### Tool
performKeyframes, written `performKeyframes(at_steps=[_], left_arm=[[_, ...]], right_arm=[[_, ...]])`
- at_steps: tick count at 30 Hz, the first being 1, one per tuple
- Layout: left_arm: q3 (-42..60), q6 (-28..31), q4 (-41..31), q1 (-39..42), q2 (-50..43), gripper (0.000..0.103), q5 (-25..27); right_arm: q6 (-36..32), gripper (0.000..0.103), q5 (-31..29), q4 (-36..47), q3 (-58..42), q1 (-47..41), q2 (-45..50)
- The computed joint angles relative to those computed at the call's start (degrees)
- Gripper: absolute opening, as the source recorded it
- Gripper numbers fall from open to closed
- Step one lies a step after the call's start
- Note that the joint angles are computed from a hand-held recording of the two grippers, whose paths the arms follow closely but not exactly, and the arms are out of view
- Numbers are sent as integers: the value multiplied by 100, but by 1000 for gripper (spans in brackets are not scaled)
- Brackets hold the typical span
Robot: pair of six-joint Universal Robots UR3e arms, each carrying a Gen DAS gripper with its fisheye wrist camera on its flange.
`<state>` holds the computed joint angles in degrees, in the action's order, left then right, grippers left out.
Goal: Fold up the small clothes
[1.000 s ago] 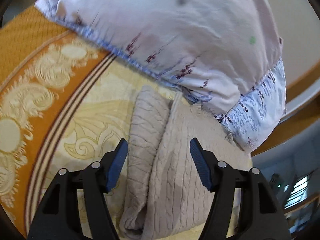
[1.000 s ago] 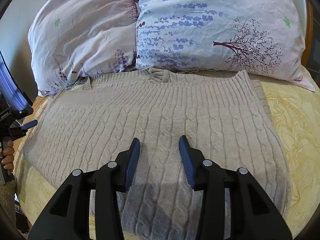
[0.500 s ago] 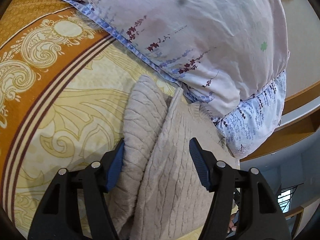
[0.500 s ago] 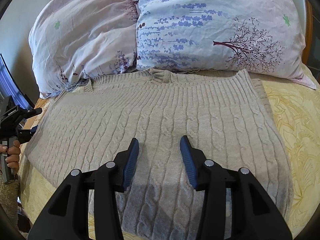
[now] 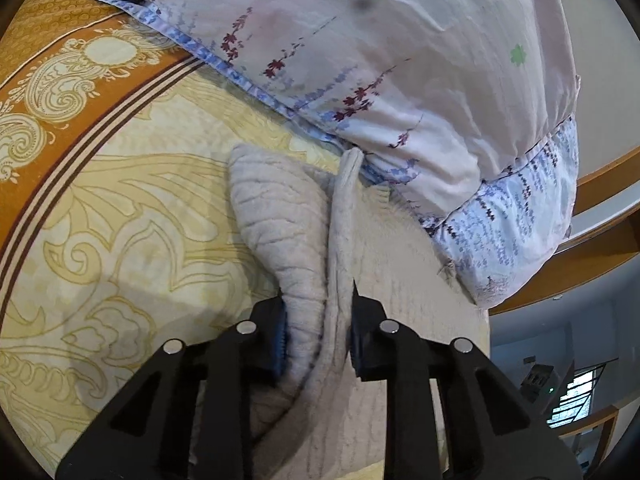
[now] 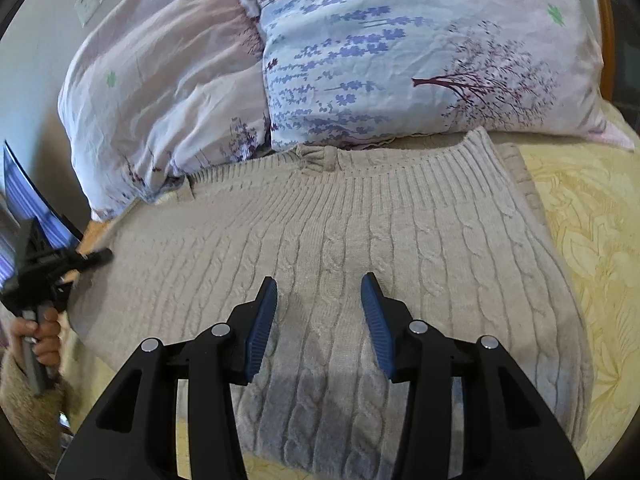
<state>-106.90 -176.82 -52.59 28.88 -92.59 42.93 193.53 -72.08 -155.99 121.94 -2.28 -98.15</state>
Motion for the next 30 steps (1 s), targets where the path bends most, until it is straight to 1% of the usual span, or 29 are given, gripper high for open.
performKeyframes(at_steps=[2,3,7,9,10,12,16,19,23,26,28,30], left_arm=[[1,-43,-7,23,88,19,-203],[23,-86,13,4,120,19,-263],[172,-476,316,-240,225,17,-516],[297,-825,589,-444,167,17,-654],[372,-1088,812,-616,101,16,-727],[525,-1487,1169,-915,-56,16,-777],[1128,-2352,1971,-1793,-681,16,-638],[1714,-2844,2363,-2476,-1248,15,-460],[2445,-3185,2554,-3296,-1927,15,-107],[3034,-3291,2560,-3925,-2520,15,246],[3532,-3269,2269,-4294,-2950,16,457],[3945,-3177,1890,-4503,-3315,18,446]], right_arm=[[14,46,233,1,207,-202,-263],[9,46,247,11,263,-246,-352],[-73,46,514,64,609,-623,-865],[-154,46,704,136,768,-867,-1116],[-216,46,807,204,861,-1016,-1282],[-328,46,954,330,976,-1234,-1499],[-613,46,1269,644,1194,-1699,-1955],[-807,46,1463,854,1337,-2016,-2285],[-1149,46,1849,1440,1595,-2725,-2991],[-1537,46,2247,2308,1674,-3441,-3593],[-1686,46,2357,2658,1672,-3729,-3770],[-1879,46,2520,3091,1643,-4002,-3960]])
